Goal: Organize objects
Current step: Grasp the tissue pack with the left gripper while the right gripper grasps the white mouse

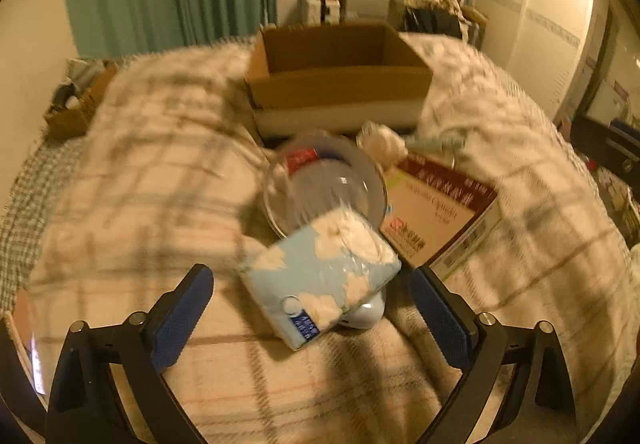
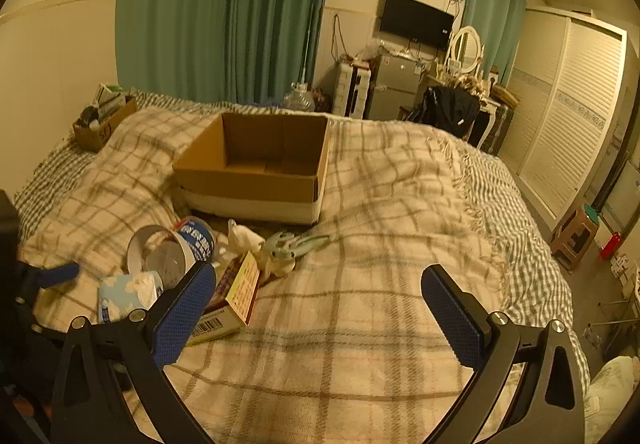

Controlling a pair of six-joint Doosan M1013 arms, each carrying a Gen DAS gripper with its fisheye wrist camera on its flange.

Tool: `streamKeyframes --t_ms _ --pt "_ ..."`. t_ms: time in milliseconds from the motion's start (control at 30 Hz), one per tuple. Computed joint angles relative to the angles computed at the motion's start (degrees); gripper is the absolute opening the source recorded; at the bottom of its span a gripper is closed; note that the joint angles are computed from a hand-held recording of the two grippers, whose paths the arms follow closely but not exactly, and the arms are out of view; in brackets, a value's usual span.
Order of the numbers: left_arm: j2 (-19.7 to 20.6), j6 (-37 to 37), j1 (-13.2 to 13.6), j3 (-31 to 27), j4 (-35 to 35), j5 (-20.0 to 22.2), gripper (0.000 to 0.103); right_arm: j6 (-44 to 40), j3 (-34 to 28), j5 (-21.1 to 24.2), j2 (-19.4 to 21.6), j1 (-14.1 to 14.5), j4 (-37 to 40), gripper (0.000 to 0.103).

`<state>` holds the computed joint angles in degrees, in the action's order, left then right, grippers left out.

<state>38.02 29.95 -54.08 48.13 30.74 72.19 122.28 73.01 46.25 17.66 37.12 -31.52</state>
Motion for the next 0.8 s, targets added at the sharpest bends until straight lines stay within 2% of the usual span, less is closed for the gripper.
streamKeyframes --t_ms 133,233,400,467,600,700,800 --pt "0.24 1.18 1.12 0.32 -4.08 -2.04 0.1 -0.55 -0.18 0.41 0.5 -0.13 0.92 0.103" --pt "-0.25 1.66 1.47 1.41 -5.47 -3.96 0.089 -1.06 -0.55 1.09 0.83 -0.15 1.59 0.103" --pt "-1.58 0.45 0.85 2.77 -2.78 -5.17 0.086 -1.89 -0.9 1.9 1.01 0.59 1.47 0.103" --pt "-2.69 -0.39 0.16 3.5 1.08 -4.39 0.086 -2.41 -0.97 2.03 0.94 1.02 1.26 0.103" --pt "-4.04 -1.64 -0.65 4.06 7.95 0.26 0.086 -4.31 -1.29 1.85 1.07 2.24 1.7 0.103" --pt "-5.49 -2.96 -0.43 6.01 9.37 1.79 0.086 -7.52 -2.19 2.43 1.9 3.46 2.65 0.103" --pt "-7.03 -4.51 0.04 8.66 8.77 0.94 0.086 -13.55 -3.23 2.87 3.21 4.47 6.82 0.103"
